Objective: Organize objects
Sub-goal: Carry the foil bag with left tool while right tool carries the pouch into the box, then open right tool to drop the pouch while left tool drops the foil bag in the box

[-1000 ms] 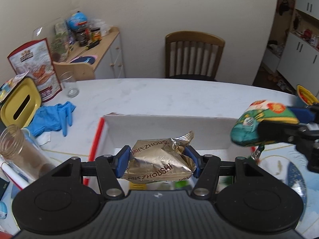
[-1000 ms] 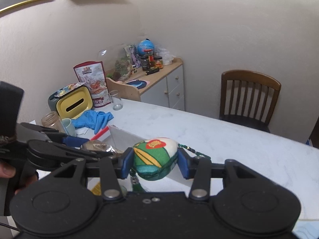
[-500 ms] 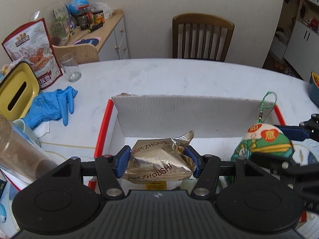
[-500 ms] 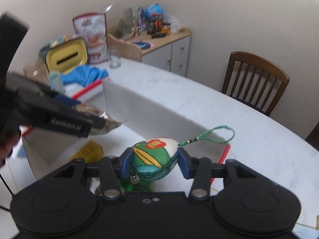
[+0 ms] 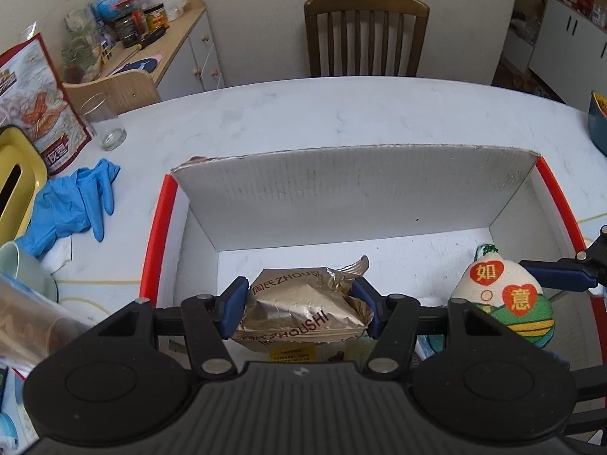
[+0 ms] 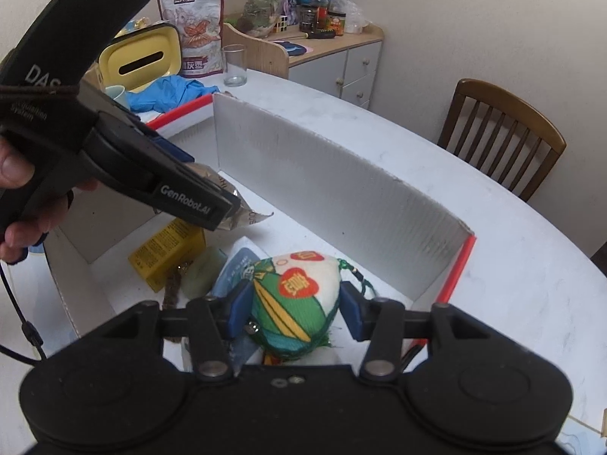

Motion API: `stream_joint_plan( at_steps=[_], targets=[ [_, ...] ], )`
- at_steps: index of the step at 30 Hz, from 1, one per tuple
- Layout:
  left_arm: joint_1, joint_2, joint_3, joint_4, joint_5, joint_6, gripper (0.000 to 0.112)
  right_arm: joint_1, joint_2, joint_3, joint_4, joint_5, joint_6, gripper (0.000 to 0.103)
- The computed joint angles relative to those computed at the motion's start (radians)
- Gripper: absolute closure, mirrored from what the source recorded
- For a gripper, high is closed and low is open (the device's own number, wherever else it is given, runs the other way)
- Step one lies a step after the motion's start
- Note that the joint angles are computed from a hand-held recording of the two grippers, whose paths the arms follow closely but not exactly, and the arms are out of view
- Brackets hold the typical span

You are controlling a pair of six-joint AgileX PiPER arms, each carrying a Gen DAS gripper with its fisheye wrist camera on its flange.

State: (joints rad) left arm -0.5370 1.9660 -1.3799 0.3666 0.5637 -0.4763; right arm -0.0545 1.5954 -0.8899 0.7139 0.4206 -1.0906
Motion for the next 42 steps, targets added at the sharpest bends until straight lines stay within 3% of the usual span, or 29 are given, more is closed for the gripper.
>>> stream_joint_plan(
  at_steps=[9, 13, 24, 33, 42],
  targets=[
    [-0.011, -0.002, 0.000, 0.021, 0.007, -0.004, 0.051, -0.028, -0.037, 0.024, 0.029, 0.021, -0.027, 0.040],
    [-0.016, -0.013, 0.012, 0.036, 0.012, -0.031, 0.045, -0.051, -0.057, 0.031, 0.056, 0.042, -0.052, 0.039],
    [-0.054, -0.078, 0.076, 0.108, 0.012, -0.140, 0.044, -0.155, -0.120, 0.044, 0.148, 0.147, -0.113, 0.039],
    [-0.107, -0.155, 0.127, 0.156, 0.026, -0.256, 0.040, -0.273, -0.189, 0.075, 0.231, 0.259, -0.212, 0.038],
    [-0.226, -0.218, 0.134, 0.240, 0.078, -0.399, 0.040, -0.467, -0.272, 0.107, 0.291, 0.432, -0.333, 0.038]
  ],
)
